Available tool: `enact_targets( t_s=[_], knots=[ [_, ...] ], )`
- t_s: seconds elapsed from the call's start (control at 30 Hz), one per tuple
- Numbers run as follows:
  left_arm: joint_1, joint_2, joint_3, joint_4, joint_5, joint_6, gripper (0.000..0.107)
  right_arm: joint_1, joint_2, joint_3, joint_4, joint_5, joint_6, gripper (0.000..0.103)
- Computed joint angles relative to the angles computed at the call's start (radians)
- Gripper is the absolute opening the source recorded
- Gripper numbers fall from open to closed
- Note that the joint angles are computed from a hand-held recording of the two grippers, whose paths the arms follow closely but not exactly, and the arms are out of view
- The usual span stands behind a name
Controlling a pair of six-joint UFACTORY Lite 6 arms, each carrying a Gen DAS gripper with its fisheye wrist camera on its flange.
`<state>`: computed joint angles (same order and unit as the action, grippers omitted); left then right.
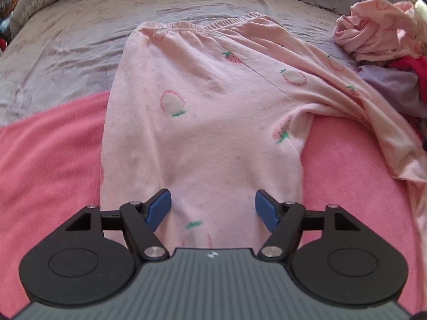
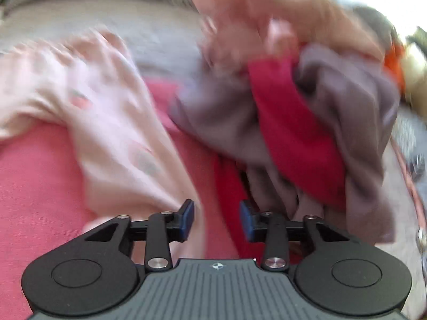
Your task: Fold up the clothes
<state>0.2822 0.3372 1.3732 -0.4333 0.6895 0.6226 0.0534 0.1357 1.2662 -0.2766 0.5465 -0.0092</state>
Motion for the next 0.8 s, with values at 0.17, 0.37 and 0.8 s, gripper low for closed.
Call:
enact_targets(
  t_s=[0.17, 0.37, 0.8],
  knots=[
    [-0.068, -0.199, -0.174, -0.055, 0.021, 0.132, 0.071, 0.111, -0.185, -0.15, 0.175, 0.102, -0.172, 0.048],
    [-0.142, -0.176, -0.202, 0.05, -0.063, -0.019, 0.071, 0.172, -0.228, -0.298, 0.025, 0.144, 0.013, 0.005],
    [-0.131, -0.193, -0.238, 0.168, -0.122, -0.119, 0.071, 0.037, -0.215, -0.23, -0.507, 0.156, 0.422, 0.042]
  ],
)
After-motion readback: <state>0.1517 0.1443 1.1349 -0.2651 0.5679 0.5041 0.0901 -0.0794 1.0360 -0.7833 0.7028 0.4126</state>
